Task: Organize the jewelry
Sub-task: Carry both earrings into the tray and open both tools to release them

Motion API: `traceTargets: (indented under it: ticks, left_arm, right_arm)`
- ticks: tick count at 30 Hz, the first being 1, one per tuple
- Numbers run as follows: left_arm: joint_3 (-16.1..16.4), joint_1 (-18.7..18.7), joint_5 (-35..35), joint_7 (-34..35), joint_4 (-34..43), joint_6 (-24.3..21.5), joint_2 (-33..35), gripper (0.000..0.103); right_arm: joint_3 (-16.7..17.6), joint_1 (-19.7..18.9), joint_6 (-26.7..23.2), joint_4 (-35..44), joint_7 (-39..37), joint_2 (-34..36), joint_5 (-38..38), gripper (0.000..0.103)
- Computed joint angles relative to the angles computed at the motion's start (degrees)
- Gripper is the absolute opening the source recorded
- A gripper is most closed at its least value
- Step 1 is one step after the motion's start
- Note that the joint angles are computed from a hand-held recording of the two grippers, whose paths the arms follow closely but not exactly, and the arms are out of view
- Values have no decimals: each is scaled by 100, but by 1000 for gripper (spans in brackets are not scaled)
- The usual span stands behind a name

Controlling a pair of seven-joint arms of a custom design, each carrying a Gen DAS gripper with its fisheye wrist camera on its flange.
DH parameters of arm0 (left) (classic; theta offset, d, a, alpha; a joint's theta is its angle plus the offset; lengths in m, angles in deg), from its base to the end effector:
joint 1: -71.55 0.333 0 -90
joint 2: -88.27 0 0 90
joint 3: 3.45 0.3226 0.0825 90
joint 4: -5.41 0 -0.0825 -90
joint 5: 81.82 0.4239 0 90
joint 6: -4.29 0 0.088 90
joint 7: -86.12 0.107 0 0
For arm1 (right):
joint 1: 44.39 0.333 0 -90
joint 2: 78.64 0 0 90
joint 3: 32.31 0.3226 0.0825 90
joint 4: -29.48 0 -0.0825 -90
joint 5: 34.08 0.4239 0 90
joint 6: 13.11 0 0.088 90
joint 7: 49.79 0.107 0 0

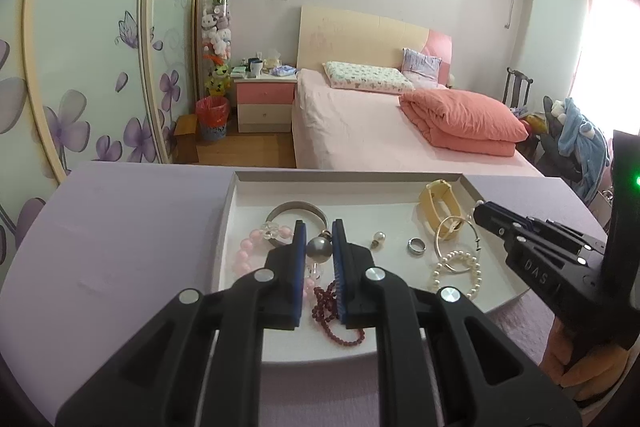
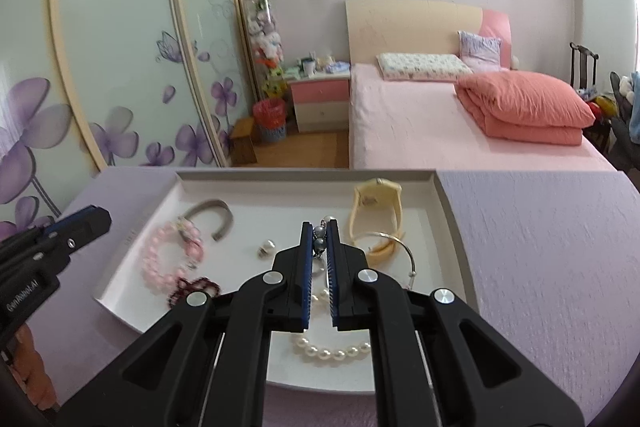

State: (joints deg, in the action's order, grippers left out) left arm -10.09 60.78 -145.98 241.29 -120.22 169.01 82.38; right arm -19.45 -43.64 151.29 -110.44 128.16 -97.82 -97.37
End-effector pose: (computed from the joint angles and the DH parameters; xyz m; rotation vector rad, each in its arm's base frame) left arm 0.5683 -0.1262 0.4827 -1.3164 2.1260 -1.1712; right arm 0.4752 0.1706 0.4679 -1.3785 1.8754 -0.8273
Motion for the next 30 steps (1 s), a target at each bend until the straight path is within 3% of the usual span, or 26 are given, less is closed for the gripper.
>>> traceTargets:
  ticks: [15,19,25,27,29,30]
  left_arm:
    - [-143,108,163,-89,162,-90,294,14]
    - [-154,135,27,15,176,-145,316,14]
    - [-193,156,64,22,182,-126,341,14]
    - [-196,163,82,30,179,-134,339,14]
    - [-205,156,74,49,165,-124,330,14]
    - [-205,154,67,52,164,-134,330,14]
  right_arm:
    - [-46,-4,123,55,288,84,-342,8]
    - [73,-145,152,-14,900,-84,-912,8]
    - [-83,17,145,10,944,-53,-1038,8]
    - [-148,55,194,-17,907,-61,-954,12]
    - [-170,49,242,-45,888,-91,-865,36]
    - [-131,-2,251,-59,997,-129,-941,40]
